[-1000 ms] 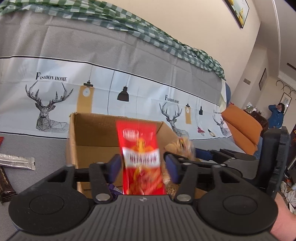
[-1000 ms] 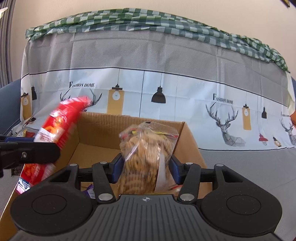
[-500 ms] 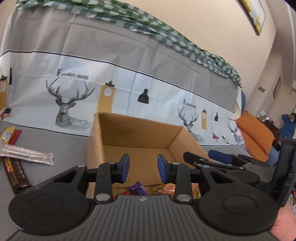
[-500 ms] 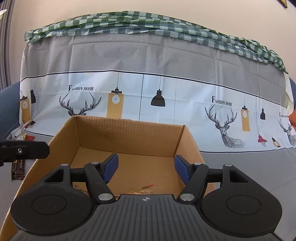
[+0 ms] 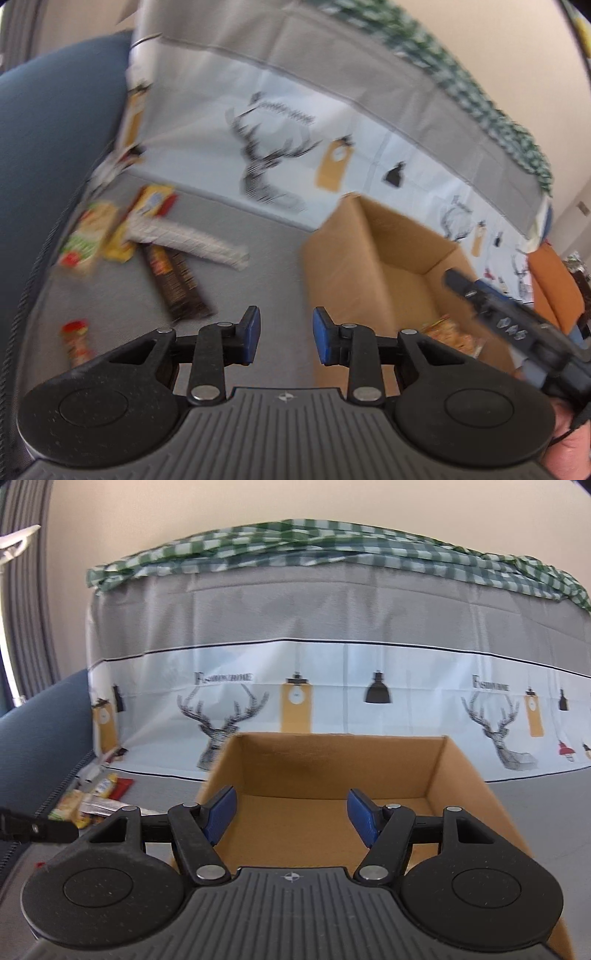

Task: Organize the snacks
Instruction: 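Move both tools back toward the snacks on the sofa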

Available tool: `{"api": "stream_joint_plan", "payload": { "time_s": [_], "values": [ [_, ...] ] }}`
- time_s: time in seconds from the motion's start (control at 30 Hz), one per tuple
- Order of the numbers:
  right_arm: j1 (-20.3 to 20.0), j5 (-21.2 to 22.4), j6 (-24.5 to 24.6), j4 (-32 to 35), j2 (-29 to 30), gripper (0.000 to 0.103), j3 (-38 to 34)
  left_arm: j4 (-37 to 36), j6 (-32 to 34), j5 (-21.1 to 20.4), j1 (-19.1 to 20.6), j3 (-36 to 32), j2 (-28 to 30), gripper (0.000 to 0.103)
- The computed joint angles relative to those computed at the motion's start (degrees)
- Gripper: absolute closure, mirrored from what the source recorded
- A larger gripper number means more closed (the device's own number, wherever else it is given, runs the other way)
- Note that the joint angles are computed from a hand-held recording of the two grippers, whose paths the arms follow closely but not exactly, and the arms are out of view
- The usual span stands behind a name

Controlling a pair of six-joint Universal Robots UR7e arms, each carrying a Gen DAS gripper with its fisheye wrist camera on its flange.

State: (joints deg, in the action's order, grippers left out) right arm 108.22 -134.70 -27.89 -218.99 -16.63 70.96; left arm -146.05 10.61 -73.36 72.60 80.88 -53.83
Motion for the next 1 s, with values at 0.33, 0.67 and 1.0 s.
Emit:
{"api": "stream_joint_plan", "payload": {
  "time_s": [0.33, 0.67, 1.0],
  "values": [
    [1.4, 6.1, 5.2, 6.4, 3.5, 0.048, -4.4, 6.0, -12.3, 8.4, 2.8, -3.3, -0.8, 0.069],
    [2.9, 9.4, 2.6, 11.9, 7.6, 0.048, -9.1, 10.4, -20.3, 16.4, 3.6, -6.2, 0.4, 0.067],
    [2.6, 12.3, 4.2, 26.1, 12.7, 0.045, -18.5, 15.6, -22.0, 21.8, 3.9, -10.4, 3.9, 0.062]
  ]
}}
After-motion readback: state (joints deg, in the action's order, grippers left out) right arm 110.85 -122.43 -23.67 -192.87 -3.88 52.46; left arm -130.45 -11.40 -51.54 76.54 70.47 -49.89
